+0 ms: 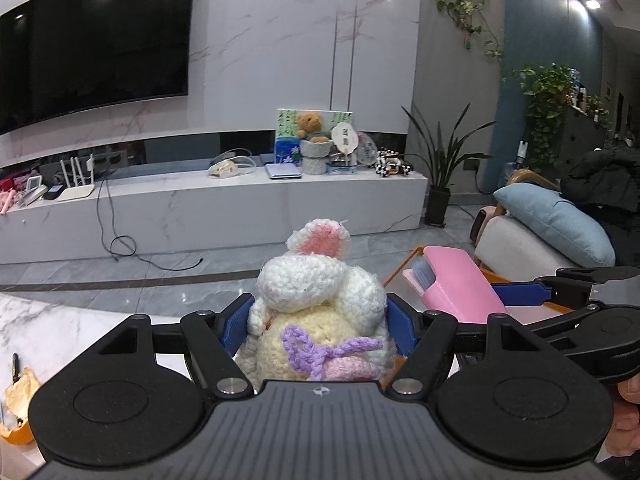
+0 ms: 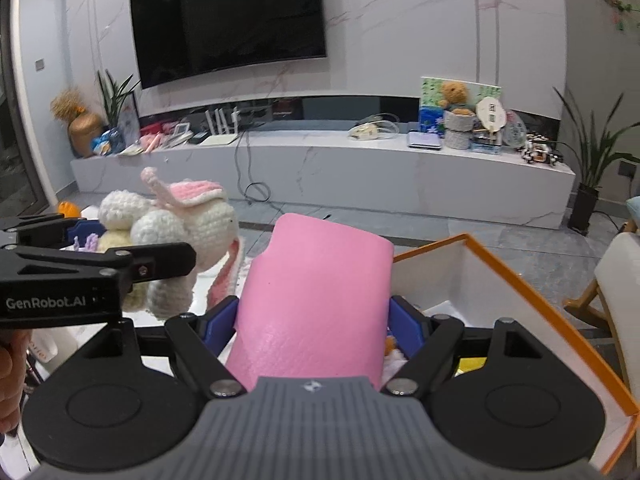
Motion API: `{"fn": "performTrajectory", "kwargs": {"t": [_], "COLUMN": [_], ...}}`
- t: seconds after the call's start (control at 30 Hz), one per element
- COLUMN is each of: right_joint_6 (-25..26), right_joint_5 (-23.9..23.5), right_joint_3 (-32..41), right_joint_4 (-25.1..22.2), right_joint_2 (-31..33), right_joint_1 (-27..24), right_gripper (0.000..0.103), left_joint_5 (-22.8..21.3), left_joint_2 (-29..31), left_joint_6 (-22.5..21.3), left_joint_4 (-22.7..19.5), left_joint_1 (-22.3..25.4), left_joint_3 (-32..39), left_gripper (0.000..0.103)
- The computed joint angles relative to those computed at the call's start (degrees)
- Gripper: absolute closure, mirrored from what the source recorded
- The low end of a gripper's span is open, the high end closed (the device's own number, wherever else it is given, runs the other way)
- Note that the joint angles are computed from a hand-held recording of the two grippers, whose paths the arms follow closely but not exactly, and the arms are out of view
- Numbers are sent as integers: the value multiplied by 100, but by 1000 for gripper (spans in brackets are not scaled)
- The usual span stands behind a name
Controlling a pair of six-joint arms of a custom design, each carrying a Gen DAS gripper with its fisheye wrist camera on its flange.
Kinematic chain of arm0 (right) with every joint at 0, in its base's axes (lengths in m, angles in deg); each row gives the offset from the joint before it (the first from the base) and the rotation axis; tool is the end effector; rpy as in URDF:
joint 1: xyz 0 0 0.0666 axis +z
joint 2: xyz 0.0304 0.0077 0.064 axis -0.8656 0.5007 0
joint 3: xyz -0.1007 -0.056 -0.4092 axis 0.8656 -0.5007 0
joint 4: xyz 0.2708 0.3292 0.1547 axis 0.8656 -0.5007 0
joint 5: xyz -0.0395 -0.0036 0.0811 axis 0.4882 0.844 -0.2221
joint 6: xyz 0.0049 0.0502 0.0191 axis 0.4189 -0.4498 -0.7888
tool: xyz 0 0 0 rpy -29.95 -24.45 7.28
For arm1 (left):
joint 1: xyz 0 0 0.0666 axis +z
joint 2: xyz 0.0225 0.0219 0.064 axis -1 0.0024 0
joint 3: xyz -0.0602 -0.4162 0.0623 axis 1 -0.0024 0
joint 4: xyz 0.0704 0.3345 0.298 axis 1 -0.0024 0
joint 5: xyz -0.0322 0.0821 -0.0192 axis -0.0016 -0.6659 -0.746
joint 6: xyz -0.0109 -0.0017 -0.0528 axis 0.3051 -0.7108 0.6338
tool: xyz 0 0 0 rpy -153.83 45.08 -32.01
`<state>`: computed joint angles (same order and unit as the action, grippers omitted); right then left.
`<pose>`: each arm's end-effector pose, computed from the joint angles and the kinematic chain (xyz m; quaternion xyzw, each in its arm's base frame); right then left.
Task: Organize objects
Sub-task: 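Carry the crochet bunny and pink pouch over the orange box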
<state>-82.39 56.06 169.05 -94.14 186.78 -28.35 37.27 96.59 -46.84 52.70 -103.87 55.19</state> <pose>0.6065 0.3582 0.4832 -0.0162 0.8758 0.0554 0.4792 0.6493 -0.1747 0.4845 0.2439 0.8243 -0.1726 0.4808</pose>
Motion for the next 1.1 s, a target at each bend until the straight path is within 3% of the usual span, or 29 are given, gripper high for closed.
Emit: {"fn": "performTrajectory", "kwargs": {"t": [0.7, 1.1], "right_joint_6": [-379, -791], "right_joint_5": [406, 472], "right_joint_3": [-883, -1109], "right_joint_4": [118, -392], "right_joint_2": [-743, -864], "right_joint_1": [-393, -884], "right_gripper": [23, 22], "left_joint_5": [136, 158], "left_joint_2": [288, 588], "left_joint_6": [201, 74], "left_joint_4": [-159, -698], "left_joint_1": [-607, -894], "left_joint_3": [366, 523], "left_gripper": [21, 21]}}
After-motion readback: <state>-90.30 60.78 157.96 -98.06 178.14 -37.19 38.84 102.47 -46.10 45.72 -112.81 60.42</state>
